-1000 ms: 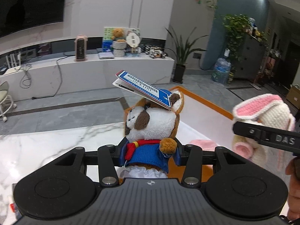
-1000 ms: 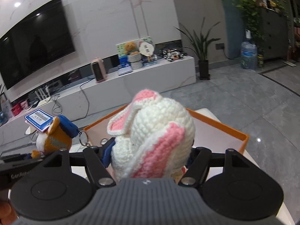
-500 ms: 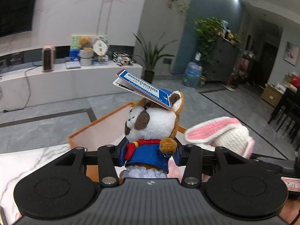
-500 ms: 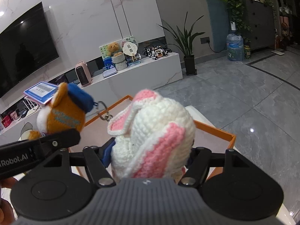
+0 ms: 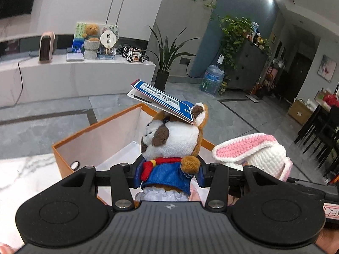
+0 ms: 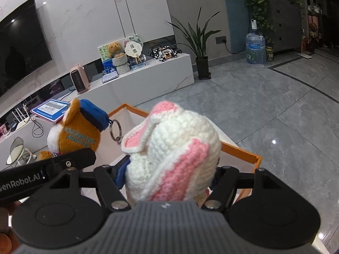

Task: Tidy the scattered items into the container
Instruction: 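Carry the dog plush and pink bunny over the orange box with both tools, then open both tools to drop the dog and bunny into the box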

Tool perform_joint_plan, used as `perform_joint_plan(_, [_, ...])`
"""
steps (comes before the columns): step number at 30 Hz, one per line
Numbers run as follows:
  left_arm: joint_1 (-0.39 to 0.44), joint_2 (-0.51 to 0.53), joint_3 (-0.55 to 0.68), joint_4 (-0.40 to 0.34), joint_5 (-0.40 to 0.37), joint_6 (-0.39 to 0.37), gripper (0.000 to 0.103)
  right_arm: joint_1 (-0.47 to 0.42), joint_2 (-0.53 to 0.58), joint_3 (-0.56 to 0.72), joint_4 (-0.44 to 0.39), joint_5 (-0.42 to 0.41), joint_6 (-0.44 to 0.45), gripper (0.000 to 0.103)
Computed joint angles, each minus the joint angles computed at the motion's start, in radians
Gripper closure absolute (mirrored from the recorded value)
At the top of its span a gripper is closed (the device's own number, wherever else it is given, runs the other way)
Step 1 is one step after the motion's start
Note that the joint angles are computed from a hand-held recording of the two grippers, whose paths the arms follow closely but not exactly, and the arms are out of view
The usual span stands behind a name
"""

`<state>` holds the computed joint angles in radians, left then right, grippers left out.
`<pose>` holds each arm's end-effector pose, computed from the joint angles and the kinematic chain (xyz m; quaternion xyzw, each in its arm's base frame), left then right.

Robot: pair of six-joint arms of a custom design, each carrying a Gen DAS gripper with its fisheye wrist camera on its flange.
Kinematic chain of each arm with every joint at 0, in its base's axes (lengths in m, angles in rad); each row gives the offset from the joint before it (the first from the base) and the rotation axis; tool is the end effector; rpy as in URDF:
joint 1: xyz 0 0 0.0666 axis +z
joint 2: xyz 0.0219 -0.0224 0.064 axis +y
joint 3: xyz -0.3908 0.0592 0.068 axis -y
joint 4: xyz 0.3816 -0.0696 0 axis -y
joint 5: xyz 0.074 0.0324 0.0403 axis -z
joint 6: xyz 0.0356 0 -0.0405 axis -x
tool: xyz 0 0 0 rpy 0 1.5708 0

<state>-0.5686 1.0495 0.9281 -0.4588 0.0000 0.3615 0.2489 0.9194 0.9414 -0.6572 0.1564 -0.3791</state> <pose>0.3003 -0.1923 0.3969 0.0909 0.8751 -0.2132 0.4248 0.3003 0.0702 0.4261 0.0930 0.8857 0.0725 0.4491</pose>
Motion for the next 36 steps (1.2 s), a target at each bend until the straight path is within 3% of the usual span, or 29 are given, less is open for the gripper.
perform_joint_plan(2, [0.007, 0.009, -0.004, 0.009, 0.01, 0.002, 0.048, -0.002, 0.009, 0.002, 0.0, 0.013, 0.002, 0.031])
perform_joint_plan(4, [0.016, 0.015, -0.01, 0.02, 0.017, 0.002, 0.038, 0.0, 0.022, 0.007, -0.009, 0.035, 0.004, 0.028])
perform_joint_plan(6, [0.028, 0.016, -0.018, 0.036, 0.03, 0.006, 0.02, 0.001, 0.031, 0.01, -0.022, 0.052, 0.007, 0.028])
perform_joint_plan(8, [0.037, 0.015, -0.024, 0.052, 0.045, 0.02, 0.016, 0.0, 0.032, 0.01, -0.02, 0.054, 0.008, 0.027])
perform_joint_plan(12, [0.033, 0.019, -0.016, 0.048, 0.041, 0.009, 0.016, -0.004, 0.025, 0.005, -0.01, 0.068, 0.013, 0.023])
perform_joint_plan(24, [0.019, 0.018, -0.006, 0.021, 0.014, 0.023, 0.016, -0.017, 0.015, 0.009, -0.016, 0.05, 0.005, 0.024])
perform_joint_plan(36, [0.025, -0.063, 0.0, -0.07, -0.022, -0.018, 0.016, 0.048, 0.001, 0.032, -0.022, 0.068, -0.034, 0.024])
